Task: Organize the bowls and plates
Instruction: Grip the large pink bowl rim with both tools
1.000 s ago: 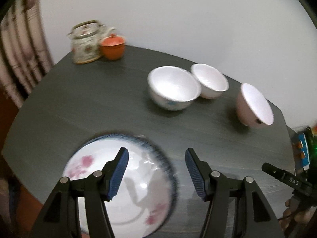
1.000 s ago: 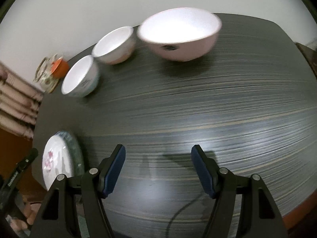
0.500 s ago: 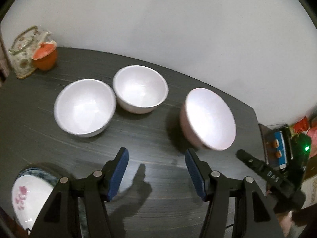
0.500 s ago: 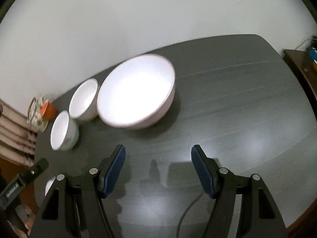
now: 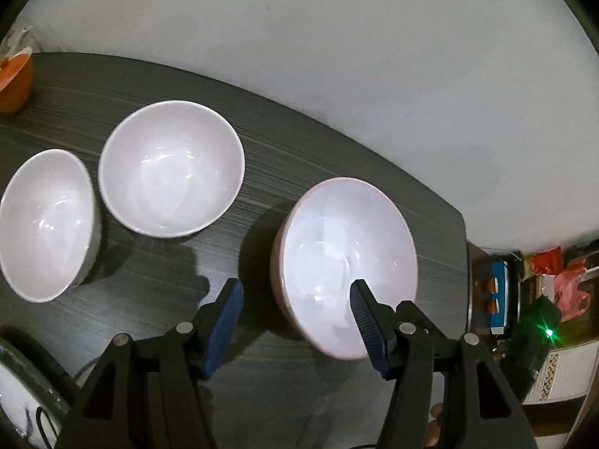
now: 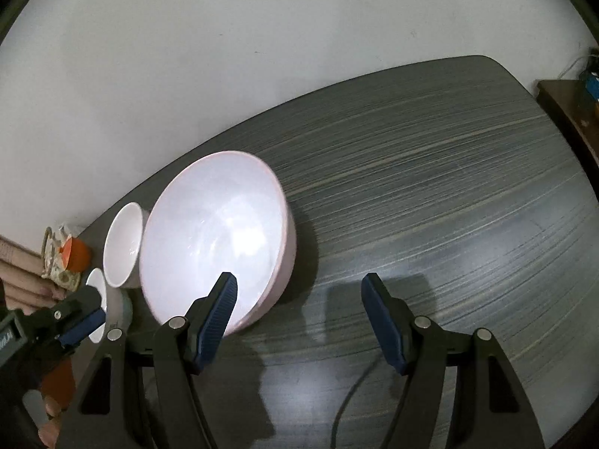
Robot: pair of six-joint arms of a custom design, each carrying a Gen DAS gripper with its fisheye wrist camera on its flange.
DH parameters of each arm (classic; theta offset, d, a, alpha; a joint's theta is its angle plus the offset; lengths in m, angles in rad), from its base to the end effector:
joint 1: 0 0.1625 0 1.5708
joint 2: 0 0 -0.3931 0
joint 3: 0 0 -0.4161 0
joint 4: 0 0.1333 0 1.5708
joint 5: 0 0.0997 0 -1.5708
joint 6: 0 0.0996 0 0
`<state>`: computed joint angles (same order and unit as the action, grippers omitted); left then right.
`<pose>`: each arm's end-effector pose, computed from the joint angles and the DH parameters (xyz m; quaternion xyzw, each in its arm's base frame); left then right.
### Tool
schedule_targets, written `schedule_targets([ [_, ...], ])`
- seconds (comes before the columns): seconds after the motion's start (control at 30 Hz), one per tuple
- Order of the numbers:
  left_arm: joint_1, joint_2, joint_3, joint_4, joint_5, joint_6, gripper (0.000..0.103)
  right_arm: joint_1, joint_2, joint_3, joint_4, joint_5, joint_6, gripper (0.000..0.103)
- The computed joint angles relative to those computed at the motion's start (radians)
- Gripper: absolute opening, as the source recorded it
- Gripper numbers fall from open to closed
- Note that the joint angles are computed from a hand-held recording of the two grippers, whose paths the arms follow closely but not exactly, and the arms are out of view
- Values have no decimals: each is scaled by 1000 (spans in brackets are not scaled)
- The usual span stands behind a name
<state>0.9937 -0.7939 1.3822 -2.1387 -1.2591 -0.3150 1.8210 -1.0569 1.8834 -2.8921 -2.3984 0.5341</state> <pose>-0.2552 -0.6924 0.1151 0.1307 0.9792 -0.0579 0.1444 0.2054 -0.5615 0.1868 -0.2231 -0.8649 0.3562 0.2746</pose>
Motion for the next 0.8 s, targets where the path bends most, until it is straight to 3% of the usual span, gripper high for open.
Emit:
schedule_targets([
  [0.23, 9, 77, -66, 51, 38, -15, 59, -37, 13, -17, -9, 37, -23, 66],
  [0.3, 10, 84, -69, 50, 40, -14, 45, -44, 18, -20, -6, 43, -23, 64],
  [0.37, 15, 92, -77, 59, 37, -11, 39, -49, 25, -28, -4, 40, -32, 63],
  [0.53, 20, 96, -63, 36, 45, -5, 36, -66, 37, -43, -2, 67, -54, 47],
  [0.67, 23, 94, -56, 36, 32, 5, 20, -74, 41, -38, -5, 71, -55, 34],
  [0.8, 21, 89, -53, 49, 32, 16, 18, -70, 39, -29, -20, 72, -84, 22],
])
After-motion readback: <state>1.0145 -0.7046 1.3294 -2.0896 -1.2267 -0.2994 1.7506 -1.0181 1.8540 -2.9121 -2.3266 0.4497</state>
